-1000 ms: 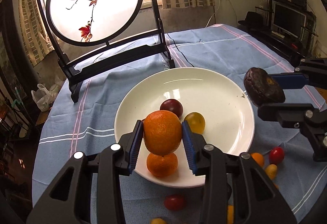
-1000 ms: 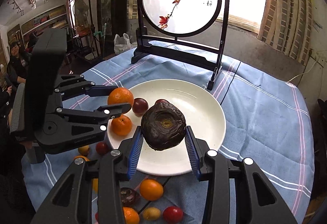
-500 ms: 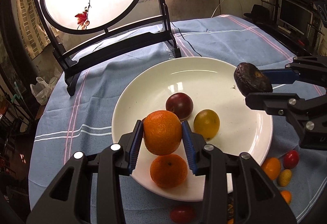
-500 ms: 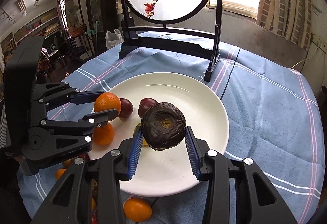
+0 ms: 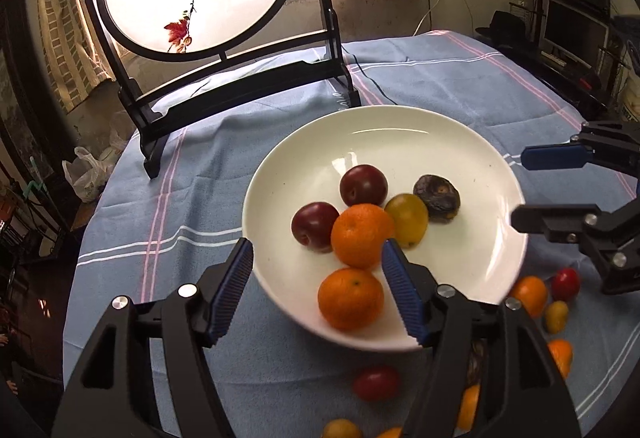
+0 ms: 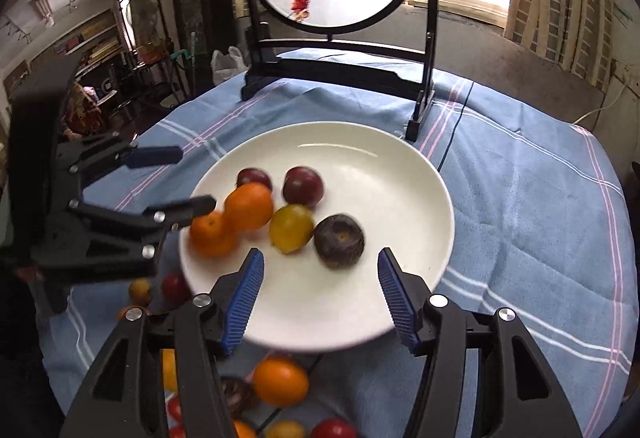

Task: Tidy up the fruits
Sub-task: 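Grasp a red tomato with the right tool while the left tool grasps an orange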

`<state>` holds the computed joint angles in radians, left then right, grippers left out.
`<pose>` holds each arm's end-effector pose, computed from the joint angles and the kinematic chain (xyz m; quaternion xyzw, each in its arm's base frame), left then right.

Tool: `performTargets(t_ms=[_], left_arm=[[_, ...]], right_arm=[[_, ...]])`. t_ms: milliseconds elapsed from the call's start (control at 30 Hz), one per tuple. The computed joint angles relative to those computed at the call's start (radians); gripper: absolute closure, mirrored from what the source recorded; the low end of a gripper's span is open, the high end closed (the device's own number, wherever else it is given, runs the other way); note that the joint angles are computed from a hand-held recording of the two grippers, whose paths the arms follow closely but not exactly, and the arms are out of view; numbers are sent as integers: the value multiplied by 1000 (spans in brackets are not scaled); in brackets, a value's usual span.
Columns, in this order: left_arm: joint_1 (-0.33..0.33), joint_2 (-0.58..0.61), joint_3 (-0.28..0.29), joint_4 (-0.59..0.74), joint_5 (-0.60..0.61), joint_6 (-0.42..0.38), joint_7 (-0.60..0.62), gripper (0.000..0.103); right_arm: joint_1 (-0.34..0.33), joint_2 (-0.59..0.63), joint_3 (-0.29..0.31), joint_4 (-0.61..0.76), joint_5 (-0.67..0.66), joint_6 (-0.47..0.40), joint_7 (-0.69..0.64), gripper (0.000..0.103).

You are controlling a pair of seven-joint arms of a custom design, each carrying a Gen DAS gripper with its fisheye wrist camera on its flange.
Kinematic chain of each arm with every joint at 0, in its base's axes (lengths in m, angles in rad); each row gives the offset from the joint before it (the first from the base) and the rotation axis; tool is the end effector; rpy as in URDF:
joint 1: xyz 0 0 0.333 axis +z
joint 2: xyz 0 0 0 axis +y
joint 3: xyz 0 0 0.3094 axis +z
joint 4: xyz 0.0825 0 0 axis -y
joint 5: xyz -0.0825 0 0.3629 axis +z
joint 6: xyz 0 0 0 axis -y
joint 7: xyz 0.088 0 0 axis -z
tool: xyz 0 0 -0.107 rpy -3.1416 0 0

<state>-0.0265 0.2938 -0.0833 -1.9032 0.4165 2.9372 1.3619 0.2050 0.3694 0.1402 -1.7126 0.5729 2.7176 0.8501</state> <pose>0.6386 -0.0918 0.4365 -0.5647 0.7374 -0.2288 0.2914 0.6472 0.1990 0.4484 -0.8210 0.4387 -0.1257 0.3430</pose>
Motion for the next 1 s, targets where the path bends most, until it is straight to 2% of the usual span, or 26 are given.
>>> performTargets(t_ms=[100, 200, 267, 300, 333, 367, 433, 500, 567, 667, 700, 767, 833, 900, 1000], left_arm=[[46, -99, -34, -151, -36, 69, 71, 32], [98, -188, -96, -294, -155, 110, 228, 29], [93, -238, -98, -373, -224, 122, 310, 29], [102, -264, -121, -413, -344, 123, 420, 29], [96, -287, -135, -443, -501, 112, 554, 29], [80, -304, -130, -463, -608, 91, 647, 29], [44, -330, -105, -503, -708, 75, 739, 29], [15, -336, -82, -525, -724, 70, 750, 29], [-19, -329, -56, -523, -774, 51, 773, 29], [-34, -298, -45, -503, -758, 41, 720, 29], [-35, -286, -47, -493, -758, 41, 706, 29], [-29, -260, -54, -464, -753, 30, 675, 37], [-15, -234, -64, -427, -760, 4, 650, 55], [-3, -211, -70, -397, -743, -21, 605, 68], [8, -207, -84, -395, -705, -12, 567, 68]], right_arm=[[-45, -146, 50, -194, 132, -1, -178, 43], [-27, -267, 40, -353, 223, -18, -286, 44], [-1, -324, 21, -433, 242, -35, -292, 44], [13, -346, 12, -467, 254, -45, -295, 44], [26, -361, 2, -493, 259, -66, -297, 48], [41, -371, -7, -516, 250, -70, -290, 54], [67, -374, -24, -537, 238, -87, -270, 57], [87, -357, -32, -539, 227, -68, -247, 59], [91, -324, -39, -509, 233, -93, -222, 60], [94, -288, -33, -483, 281, -62, -228, 73], [93, -282, -32, -478, 287, -59, -222, 74], [92, -286, -29, -485, 301, -44, -232, 74], [89, -290, -30, -488, 297, -41, -236, 74], [84, -304, -33, -496, 309, -51, -244, 74], [83, -325, -39, -511, 320, -54, -256, 74]])
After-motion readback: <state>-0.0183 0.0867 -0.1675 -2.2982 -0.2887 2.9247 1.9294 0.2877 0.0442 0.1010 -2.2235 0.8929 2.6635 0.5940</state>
